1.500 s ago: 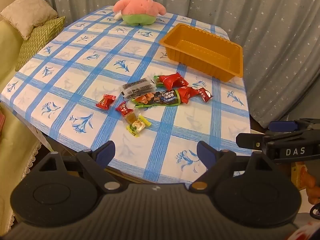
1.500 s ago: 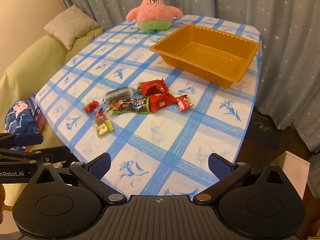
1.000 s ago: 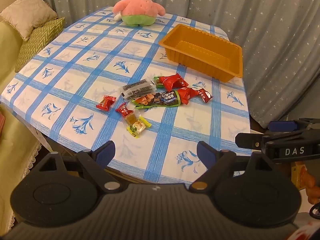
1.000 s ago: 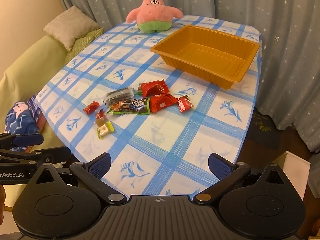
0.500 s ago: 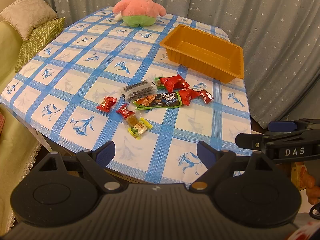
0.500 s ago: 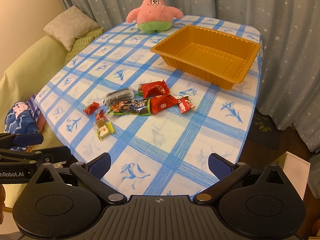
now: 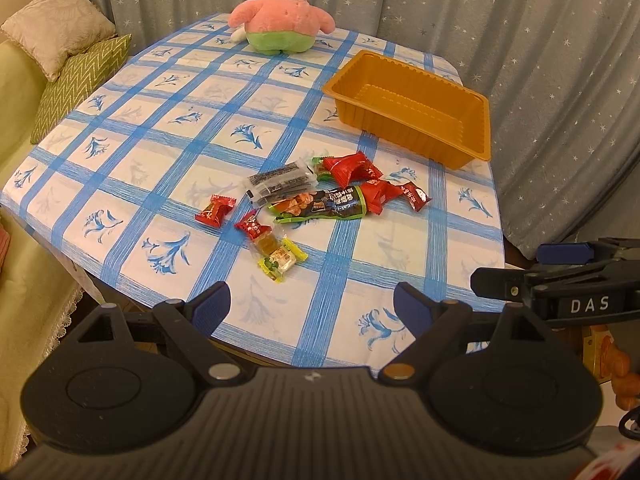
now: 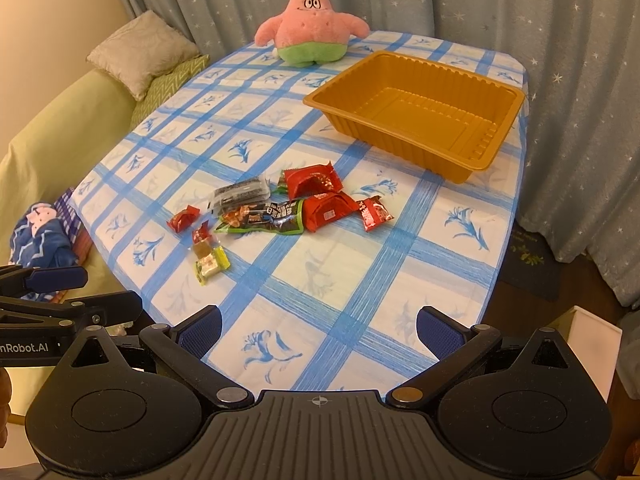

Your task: Organize snacks

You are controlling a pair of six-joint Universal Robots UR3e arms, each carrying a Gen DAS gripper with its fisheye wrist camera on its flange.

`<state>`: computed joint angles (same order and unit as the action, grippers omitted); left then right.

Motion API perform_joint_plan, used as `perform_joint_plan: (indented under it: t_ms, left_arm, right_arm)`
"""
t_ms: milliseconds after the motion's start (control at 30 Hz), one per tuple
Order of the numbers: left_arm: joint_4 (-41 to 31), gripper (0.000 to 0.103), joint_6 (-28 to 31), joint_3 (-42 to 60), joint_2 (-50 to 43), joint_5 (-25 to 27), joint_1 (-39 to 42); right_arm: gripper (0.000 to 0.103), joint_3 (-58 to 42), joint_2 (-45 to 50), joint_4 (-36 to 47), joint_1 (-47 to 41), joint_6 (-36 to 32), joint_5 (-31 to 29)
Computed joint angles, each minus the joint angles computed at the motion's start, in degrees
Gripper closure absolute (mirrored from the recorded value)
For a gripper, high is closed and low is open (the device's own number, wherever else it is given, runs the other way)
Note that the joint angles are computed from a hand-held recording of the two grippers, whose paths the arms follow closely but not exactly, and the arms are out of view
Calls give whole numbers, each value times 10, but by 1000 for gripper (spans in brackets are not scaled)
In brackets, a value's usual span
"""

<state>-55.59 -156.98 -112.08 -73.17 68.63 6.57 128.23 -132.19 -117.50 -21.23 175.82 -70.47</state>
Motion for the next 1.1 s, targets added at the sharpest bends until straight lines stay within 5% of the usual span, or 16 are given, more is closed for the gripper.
perform_joint_plan:
  t_ms: [1100]
  left_arm:
    - [0,15,0,0,0,0,0]
  right_arm:
    - [0,-1,17,-17,3,3,-1]
